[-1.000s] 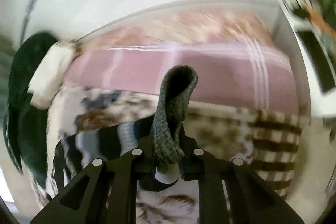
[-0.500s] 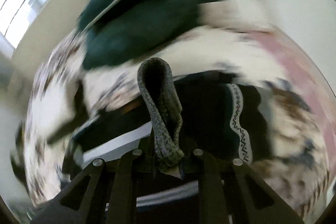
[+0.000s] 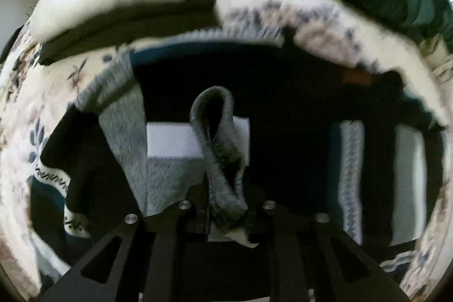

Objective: Fold small clothes

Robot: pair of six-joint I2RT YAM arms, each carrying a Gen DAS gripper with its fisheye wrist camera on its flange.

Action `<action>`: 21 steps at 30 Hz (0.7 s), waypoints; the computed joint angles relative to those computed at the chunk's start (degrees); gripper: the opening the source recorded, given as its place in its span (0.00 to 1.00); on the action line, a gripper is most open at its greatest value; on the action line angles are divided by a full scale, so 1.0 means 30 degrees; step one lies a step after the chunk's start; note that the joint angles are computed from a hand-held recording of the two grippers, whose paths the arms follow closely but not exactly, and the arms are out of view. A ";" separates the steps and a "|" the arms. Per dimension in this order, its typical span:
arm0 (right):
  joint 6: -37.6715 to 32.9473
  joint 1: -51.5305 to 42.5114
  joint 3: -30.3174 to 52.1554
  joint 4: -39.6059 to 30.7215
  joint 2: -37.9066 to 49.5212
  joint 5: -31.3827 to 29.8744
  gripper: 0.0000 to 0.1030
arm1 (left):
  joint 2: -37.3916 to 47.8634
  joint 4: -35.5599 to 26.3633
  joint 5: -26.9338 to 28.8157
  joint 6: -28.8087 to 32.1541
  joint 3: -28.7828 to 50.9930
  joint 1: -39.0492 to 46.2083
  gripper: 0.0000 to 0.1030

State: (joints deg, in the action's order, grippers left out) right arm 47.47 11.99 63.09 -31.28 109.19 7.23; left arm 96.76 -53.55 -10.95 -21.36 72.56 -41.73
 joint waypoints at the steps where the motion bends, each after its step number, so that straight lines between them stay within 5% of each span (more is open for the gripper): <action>1: 0.0059 -0.0268 -0.1116 0.0903 -0.0990 -0.0832 0.41 | -0.0482 -0.0181 0.0305 0.0120 -0.0155 0.0305 1.00; 4: 0.1190 -0.0290 -0.4683 0.1519 -0.5508 -0.0963 0.73 | -0.2527 -0.1086 0.1129 0.0127 -0.1038 0.1338 1.00; 9: 0.3238 0.0530 -0.7634 -0.3055 -1.1547 0.0613 0.87 | -0.7071 -0.4233 0.3281 0.0295 -0.3548 0.4919 1.00; 14: 0.6386 0.2798 -0.9192 -0.6093 -1.5018 0.0806 0.88 | -1.0166 -0.6668 0.5123 0.1305 -0.6566 1.1930 1.00; 17: 0.7592 0.3801 -1.0148 -0.6303 -1.6025 0.0326 0.88 | -1.0533 -0.5840 0.4567 0.3047 -0.7969 1.6706 1.00; 21: 0.8114 0.4556 -1.0779 -0.5566 -1.5664 -0.0273 0.88 | -0.9223 -0.3521 0.6478 0.4078 -0.8708 2.0357 0.99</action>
State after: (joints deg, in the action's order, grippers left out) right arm 71.81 25.66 30.75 -47.98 62.19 6.41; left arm 69.10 -64.12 8.48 -9.13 46.44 19.34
